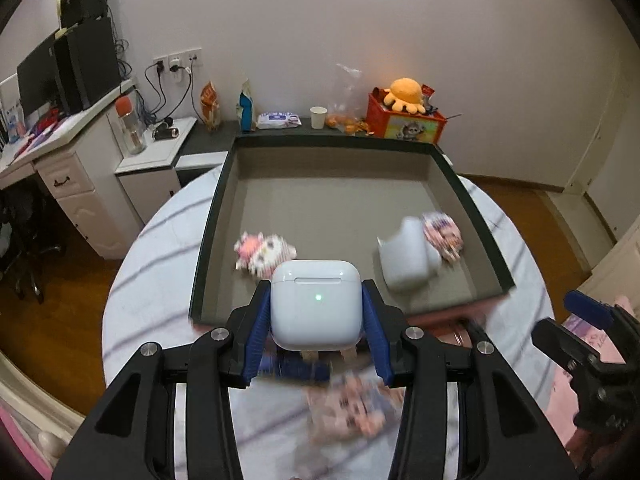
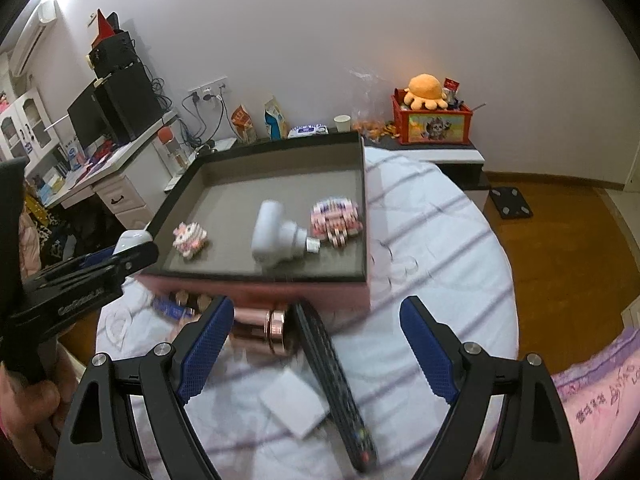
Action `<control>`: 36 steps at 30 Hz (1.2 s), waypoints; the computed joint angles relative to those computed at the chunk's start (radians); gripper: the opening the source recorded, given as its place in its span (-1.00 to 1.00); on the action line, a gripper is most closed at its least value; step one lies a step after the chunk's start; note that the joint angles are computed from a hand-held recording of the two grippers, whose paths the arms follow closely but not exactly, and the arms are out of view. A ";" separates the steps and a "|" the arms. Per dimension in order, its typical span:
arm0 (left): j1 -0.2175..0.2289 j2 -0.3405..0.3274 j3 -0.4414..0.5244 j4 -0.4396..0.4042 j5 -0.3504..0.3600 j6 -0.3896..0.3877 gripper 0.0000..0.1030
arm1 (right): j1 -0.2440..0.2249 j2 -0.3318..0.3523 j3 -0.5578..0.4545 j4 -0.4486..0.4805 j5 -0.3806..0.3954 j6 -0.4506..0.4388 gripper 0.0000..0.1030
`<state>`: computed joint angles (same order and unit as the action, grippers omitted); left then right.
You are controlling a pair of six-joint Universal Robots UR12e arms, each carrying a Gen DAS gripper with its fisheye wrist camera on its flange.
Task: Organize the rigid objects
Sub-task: 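Lift the earbuds case into the box and open the left tool, then withdraw the left tool from the box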
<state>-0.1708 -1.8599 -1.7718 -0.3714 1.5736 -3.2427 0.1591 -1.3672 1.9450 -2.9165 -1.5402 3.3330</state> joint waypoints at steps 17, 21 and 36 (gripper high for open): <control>0.008 -0.155 0.151 -0.120 -0.045 0.017 0.09 | -0.014 0.094 -0.111 0.066 -0.003 0.003 0.68; 0.008 -0.132 0.121 -0.054 -0.042 0.000 0.87 | -0.011 0.086 -0.106 0.062 -0.006 0.004 0.68; 0.038 0.039 -0.078 0.117 -0.019 -0.072 0.96 | 0.014 0.001 -0.009 0.012 -0.032 0.016 0.68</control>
